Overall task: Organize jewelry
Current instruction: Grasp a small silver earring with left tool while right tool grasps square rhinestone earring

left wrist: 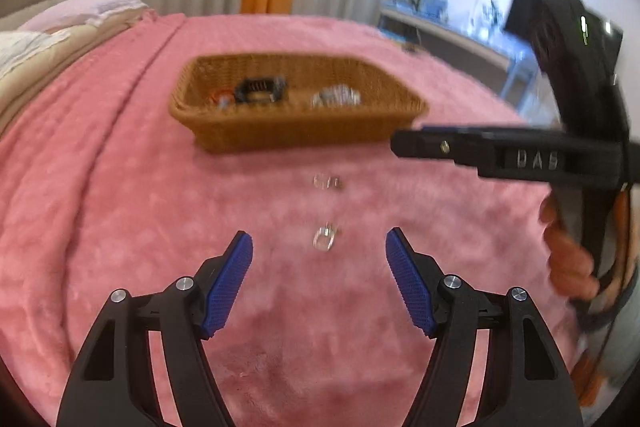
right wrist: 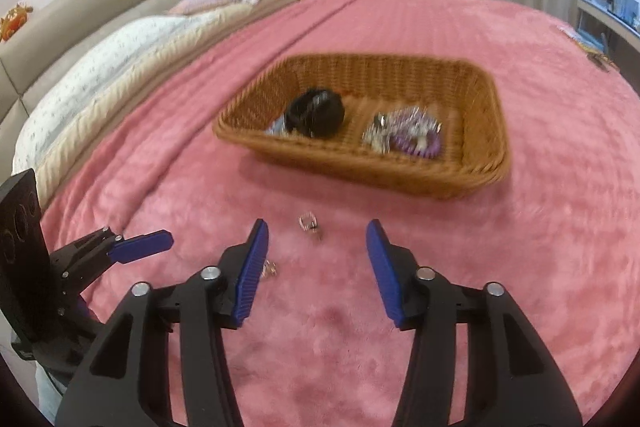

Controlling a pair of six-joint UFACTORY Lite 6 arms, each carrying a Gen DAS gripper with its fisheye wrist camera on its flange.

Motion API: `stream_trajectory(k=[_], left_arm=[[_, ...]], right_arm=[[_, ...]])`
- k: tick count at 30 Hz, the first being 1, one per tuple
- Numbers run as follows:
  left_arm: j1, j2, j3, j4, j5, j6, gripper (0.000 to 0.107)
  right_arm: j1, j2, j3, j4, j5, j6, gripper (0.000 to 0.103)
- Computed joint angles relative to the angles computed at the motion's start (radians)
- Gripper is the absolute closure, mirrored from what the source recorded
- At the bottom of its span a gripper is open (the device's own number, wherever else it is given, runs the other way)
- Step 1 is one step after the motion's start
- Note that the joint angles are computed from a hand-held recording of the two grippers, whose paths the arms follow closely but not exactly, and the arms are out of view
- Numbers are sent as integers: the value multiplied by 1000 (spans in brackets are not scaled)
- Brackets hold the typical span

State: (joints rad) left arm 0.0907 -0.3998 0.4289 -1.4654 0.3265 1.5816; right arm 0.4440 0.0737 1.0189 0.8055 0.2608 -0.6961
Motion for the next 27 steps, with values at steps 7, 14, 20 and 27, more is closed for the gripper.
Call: stream_trajectory(k=[7, 14, 20, 27], left_arm=[[-51, 208, 101, -84, -30, 105, 53], [-45, 353, 188, -46, -5, 76, 70], [-55, 374, 199, -102, -26, 123, 70], [-150, 364, 180, -305, -120, 286, 73]], right_arm=[[-41, 212, 156, 141, 116, -228, 71], [-41, 313, 209, 225, 111, -329, 73], [1, 371, 273, 136, 60, -254, 73], [11, 397, 286, 139, 40, -264, 93]])
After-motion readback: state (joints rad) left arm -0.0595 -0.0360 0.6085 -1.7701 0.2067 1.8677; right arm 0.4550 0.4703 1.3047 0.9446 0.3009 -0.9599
